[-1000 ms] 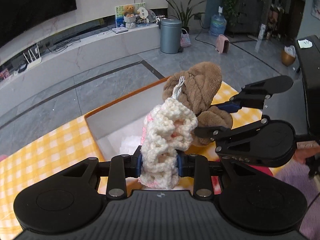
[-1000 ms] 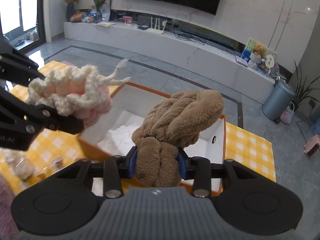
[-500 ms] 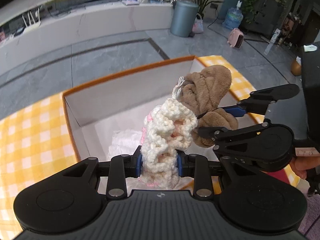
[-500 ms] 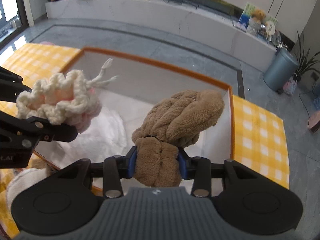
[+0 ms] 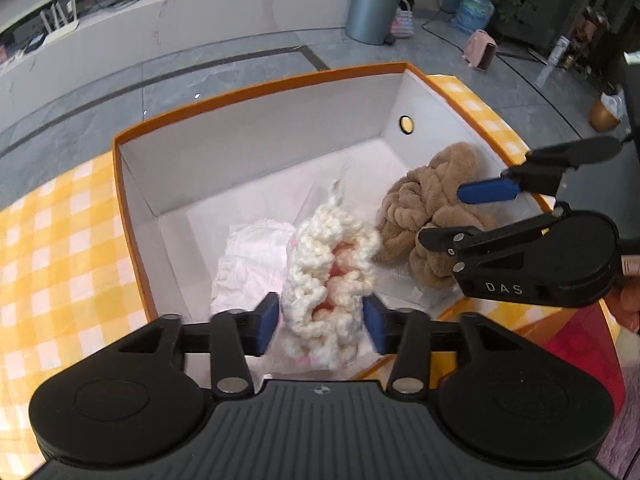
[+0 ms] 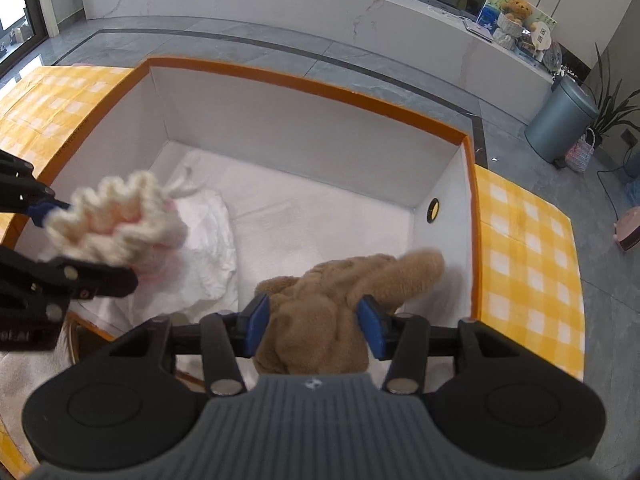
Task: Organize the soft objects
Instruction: 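Open both grippers to drop both items into the orange box, then move both grippers back toward the white terry mitt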
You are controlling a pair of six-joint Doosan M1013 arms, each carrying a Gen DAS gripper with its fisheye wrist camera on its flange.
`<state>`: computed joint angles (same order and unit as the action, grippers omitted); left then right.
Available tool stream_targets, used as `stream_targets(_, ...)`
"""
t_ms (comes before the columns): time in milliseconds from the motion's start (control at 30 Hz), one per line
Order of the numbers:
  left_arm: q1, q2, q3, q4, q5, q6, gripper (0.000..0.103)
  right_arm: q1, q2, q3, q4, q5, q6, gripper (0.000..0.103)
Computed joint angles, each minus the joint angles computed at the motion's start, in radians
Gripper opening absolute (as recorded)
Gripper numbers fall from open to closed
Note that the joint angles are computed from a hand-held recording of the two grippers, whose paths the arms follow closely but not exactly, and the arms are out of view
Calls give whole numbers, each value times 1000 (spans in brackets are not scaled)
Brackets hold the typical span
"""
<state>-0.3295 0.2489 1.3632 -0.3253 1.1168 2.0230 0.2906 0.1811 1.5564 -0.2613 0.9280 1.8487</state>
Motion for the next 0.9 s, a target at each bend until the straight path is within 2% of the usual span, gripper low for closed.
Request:
stream_targets(67, 2, -19, 17, -7, -35, 17, 77, 7, -12, 9, -16, -4, 14, 60)
stream_targets(200, 5, -60, 44, -16, -102, 47, 78, 24, -33, 13, -50, -2, 39, 67)
stream_targets(267, 4, -79, 51, -11, -123, 66, 78, 31, -46, 16, -63, -1, 45, 67)
stream_targets(533, 4, -164, 89, 17, -160, 135, 78, 66, -137, 59, -91, -26, 92, 73)
stream_targets(633, 11, -196, 107, 2, -158, 131, 78, 95, -181, 93, -110, -47, 122, 75)
stream_targets(700, 14, -226, 135, 0, -187, 141, 78, 121, -214, 123, -137, -63, 161, 80)
stream_targets(800, 15, -274, 179, 8, -230, 153, 78, 163, -260, 167, -180, -91, 218, 80)
stream_targets(900, 19, -312, 213, 0, -237, 142, 78, 209, -307, 215, -244, -127, 305, 80)
